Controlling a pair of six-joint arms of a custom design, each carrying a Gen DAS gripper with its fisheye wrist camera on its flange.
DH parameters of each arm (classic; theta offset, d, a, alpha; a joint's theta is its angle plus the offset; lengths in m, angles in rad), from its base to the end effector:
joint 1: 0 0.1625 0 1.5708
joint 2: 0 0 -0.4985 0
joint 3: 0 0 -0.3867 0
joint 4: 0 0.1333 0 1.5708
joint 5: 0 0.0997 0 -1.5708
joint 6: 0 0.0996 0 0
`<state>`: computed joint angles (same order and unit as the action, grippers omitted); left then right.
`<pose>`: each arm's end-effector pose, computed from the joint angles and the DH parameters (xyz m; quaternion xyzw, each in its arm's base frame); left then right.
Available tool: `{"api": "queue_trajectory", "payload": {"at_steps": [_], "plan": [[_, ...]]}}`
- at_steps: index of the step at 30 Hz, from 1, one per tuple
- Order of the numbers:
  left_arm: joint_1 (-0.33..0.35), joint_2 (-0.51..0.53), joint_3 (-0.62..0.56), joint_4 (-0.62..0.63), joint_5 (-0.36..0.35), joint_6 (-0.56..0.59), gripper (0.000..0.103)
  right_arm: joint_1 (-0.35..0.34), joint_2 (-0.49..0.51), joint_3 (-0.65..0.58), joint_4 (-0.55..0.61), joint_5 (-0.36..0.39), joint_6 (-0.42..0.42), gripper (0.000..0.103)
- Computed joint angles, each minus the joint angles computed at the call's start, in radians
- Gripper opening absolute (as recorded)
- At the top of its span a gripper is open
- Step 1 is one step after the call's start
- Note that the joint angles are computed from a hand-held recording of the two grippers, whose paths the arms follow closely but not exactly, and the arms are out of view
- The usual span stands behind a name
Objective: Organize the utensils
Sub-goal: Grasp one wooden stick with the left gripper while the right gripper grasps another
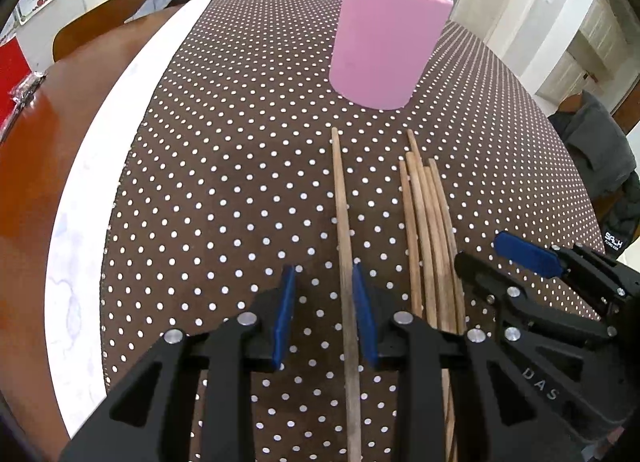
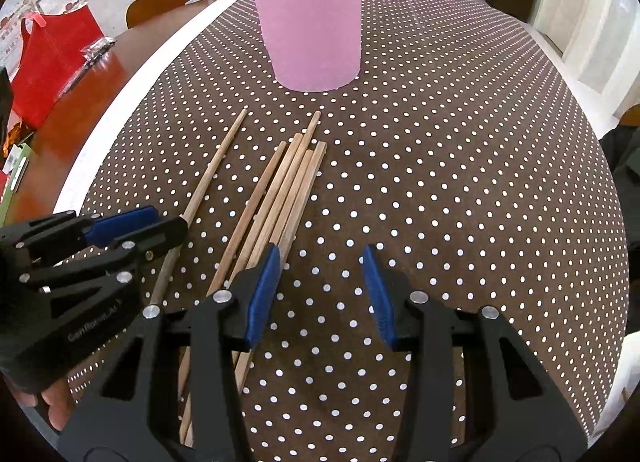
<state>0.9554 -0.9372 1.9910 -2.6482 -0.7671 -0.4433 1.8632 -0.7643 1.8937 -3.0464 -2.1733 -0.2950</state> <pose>-0.1718 -0.5981 0.1613 0.0745 0.9173 -0.2069 0.3321 0.2600 -0.5971 0.1145 0.2234 -0.9152 0.1641 0.2925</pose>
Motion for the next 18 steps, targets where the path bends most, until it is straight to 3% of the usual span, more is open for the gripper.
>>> {"api": "queue_trajectory", "payload": {"at_steps": [9,18], "plan": [[0.0,0.028,-0.044,0.059,0.049,-0.008,0.029,0.018,0.043,-0.104,0.145,-0.023,0.06,0.043],[-0.007,0.036,-0.037,0.048,0.094,0.019,0.019,0.045,0.087,-0.163,0.204,-0.086,0.049,0.043]]}}
